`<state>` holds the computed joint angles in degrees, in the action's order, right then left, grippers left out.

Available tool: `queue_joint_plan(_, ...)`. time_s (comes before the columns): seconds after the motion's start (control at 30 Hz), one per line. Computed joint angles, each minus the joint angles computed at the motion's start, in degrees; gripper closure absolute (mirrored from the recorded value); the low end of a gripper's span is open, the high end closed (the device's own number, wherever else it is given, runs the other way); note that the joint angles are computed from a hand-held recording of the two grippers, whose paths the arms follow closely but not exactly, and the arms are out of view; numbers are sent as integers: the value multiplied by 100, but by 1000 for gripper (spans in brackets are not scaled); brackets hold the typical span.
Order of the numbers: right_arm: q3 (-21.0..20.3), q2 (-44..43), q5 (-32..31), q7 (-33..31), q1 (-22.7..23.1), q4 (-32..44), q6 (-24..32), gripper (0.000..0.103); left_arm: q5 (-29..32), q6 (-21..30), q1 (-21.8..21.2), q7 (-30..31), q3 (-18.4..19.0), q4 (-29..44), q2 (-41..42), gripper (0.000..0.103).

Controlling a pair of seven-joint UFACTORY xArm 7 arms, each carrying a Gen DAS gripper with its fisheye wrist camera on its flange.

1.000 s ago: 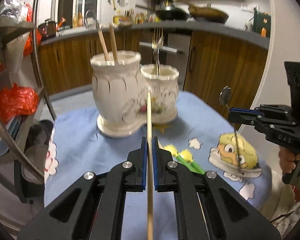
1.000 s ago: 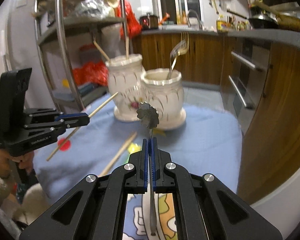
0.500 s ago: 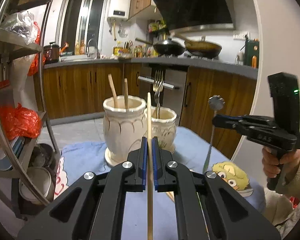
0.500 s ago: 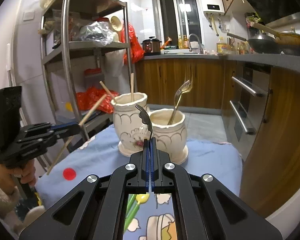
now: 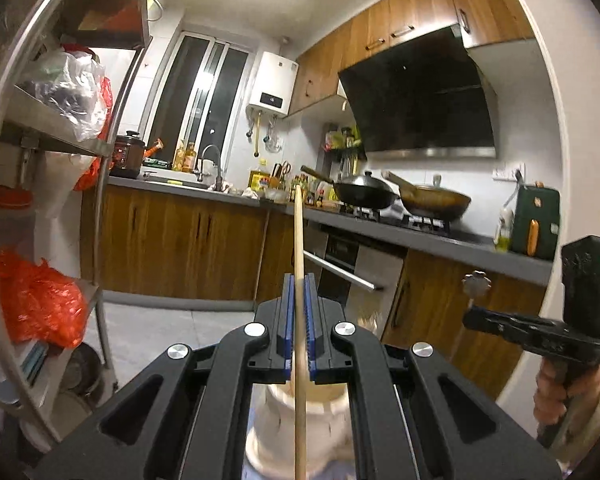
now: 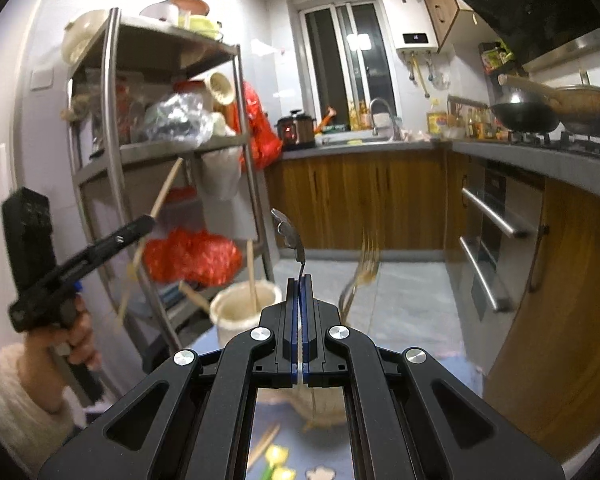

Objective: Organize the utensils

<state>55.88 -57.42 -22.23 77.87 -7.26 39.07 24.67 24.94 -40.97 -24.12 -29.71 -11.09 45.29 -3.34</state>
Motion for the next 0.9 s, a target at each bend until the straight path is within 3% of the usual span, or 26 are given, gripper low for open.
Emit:
queue_joint_plan(0.2, -58, 13, -103, 63, -558, 86, -409, 101, -20, 62, -38, -120, -169, 1160, 985, 98)
queue_joint_plan(0.43, 234, 160, -53, 178, -1136, 27, -728, 101, -361, 455, -210, 417, -303, 1991, 1784, 98)
queue_joint_plan(0.73, 433, 694, 33, 238, -1248, -117, -943, 101, -22, 624, 11, 322, -448, 1922, 1937, 98)
queue_joint_plan(0.9, 429, 1006, 50, 370, -1241, -201, -1024, 101, 459, 682, 295, -165, -542, 1811, 1843, 98)
